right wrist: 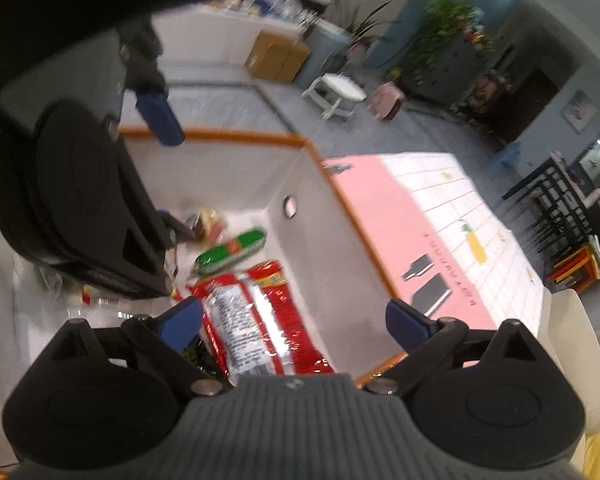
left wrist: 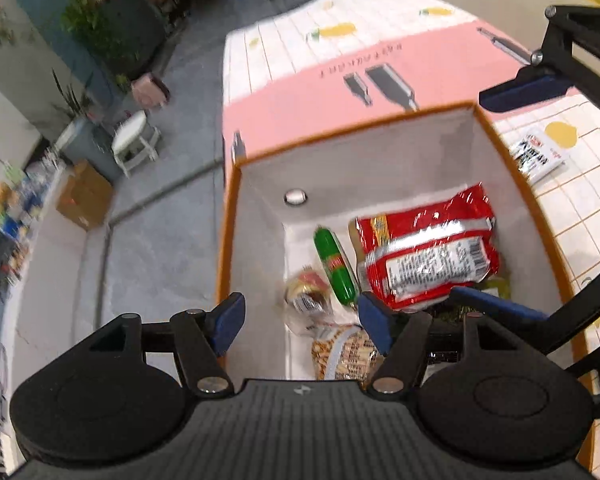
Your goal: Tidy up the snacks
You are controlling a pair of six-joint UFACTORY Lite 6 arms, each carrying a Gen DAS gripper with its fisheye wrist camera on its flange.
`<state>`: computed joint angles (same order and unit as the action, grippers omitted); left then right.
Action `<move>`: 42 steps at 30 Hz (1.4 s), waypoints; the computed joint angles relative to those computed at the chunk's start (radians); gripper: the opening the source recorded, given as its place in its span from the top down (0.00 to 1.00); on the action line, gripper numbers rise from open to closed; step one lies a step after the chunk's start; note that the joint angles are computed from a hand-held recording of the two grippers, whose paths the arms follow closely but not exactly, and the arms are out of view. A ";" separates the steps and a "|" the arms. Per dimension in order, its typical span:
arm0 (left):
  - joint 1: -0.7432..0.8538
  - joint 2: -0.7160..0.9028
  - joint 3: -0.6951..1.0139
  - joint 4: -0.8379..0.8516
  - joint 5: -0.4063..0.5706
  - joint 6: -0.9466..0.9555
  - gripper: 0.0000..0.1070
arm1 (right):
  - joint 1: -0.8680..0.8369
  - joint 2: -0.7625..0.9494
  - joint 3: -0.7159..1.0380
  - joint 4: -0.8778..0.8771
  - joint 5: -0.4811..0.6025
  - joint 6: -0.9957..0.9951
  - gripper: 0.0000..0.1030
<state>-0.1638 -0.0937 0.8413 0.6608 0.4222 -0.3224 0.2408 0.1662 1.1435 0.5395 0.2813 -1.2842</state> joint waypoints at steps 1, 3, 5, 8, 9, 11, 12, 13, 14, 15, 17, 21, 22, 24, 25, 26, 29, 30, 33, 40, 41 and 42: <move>-0.018 -0.022 -0.014 0.036 -0.001 -0.033 0.28 | -0.018 -0.028 -0.018 0.072 0.004 -0.061 0.08; -0.043 -0.060 -0.026 0.056 0.003 -0.054 0.28 | -0.054 -0.086 -0.056 0.185 0.013 -0.146 0.08; -0.059 -0.093 -0.028 0.033 0.005 -0.037 0.28 | -0.100 -0.143 -0.095 0.302 0.031 -0.240 0.08; -0.098 -0.145 -0.032 0.005 0.016 -0.024 0.28 | -0.182 -0.212 -0.133 0.440 0.079 -0.345 0.08; -0.115 -0.158 -0.031 0.007 0.020 -0.029 0.28 | -0.214 -0.234 -0.149 0.487 0.097 -0.386 0.08; -0.155 -0.180 -0.028 0.016 0.028 -0.042 0.28 | -0.281 -0.274 -0.179 0.555 0.136 -0.443 0.08; -0.174 -0.185 -0.027 0.022 0.029 -0.050 0.28 | -0.312 -0.290 -0.191 0.580 0.155 -0.464 0.08; -0.197 -0.191 -0.024 0.021 0.034 -0.053 0.28 | -0.351 -0.307 -0.209 0.613 0.179 -0.498 0.08; -0.222 -0.195 -0.020 0.018 0.039 -0.053 0.28 | -0.389 -0.325 -0.226 0.634 0.204 -0.523 0.08; -0.243 -0.198 -0.018 0.014 0.042 -0.051 0.28 | -0.419 -0.330 -0.232 0.649 0.221 -0.541 0.08; -0.287 -0.191 -0.012 0.021 0.042 -0.057 0.28 | -0.502 -0.347 -0.260 0.682 0.275 -0.598 0.08; -0.372 -0.126 0.011 0.068 0.040 -0.106 0.28 | -0.660 -0.330 -0.298 0.730 0.362 -0.705 0.08; -0.388 -0.107 0.017 0.075 0.037 -0.113 0.28 | -0.692 -0.316 -0.303 0.736 0.377 -0.724 0.08; -0.422 -0.057 0.038 0.092 0.033 -0.127 0.28 | -0.737 -0.282 -0.307 0.753 0.385 -0.761 0.08; -0.436 -0.025 0.055 0.105 0.030 -0.138 0.28 | -0.756 -0.265 -0.311 0.769 0.387 -0.787 0.09; -0.457 -0.006 0.064 0.120 0.036 -0.158 0.28 | -0.767 -0.250 -0.317 0.788 0.385 -0.813 0.09; -0.482 0.080 0.123 0.133 0.032 -0.159 0.29 | -0.785 -0.185 -0.315 0.841 0.377 -0.877 0.12; -0.490 0.106 0.140 0.145 0.034 -0.169 0.30 | -0.786 -0.160 -0.310 0.854 0.372 -0.893 0.13; -0.502 0.203 0.223 0.153 0.044 -0.170 0.31 | -0.768 -0.086 -0.295 0.905 0.333 -0.952 0.16; -0.468 0.464 0.479 0.052 0.052 -0.080 0.31 | -0.716 0.091 -0.200 1.001 0.265 -1.086 0.23; -0.465 0.499 0.510 0.046 0.054 -0.076 0.31 | -0.701 0.123 -0.178 1.020 0.251 -1.111 0.23; -0.461 0.537 0.547 0.035 0.058 -0.066 0.32 | -0.693 0.144 -0.161 1.028 0.242 -1.125 0.24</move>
<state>-0.6247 0.4438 1.3879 0.6961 0.4805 -0.3888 -0.4521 0.3101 0.9820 1.5674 0.5233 -2.4096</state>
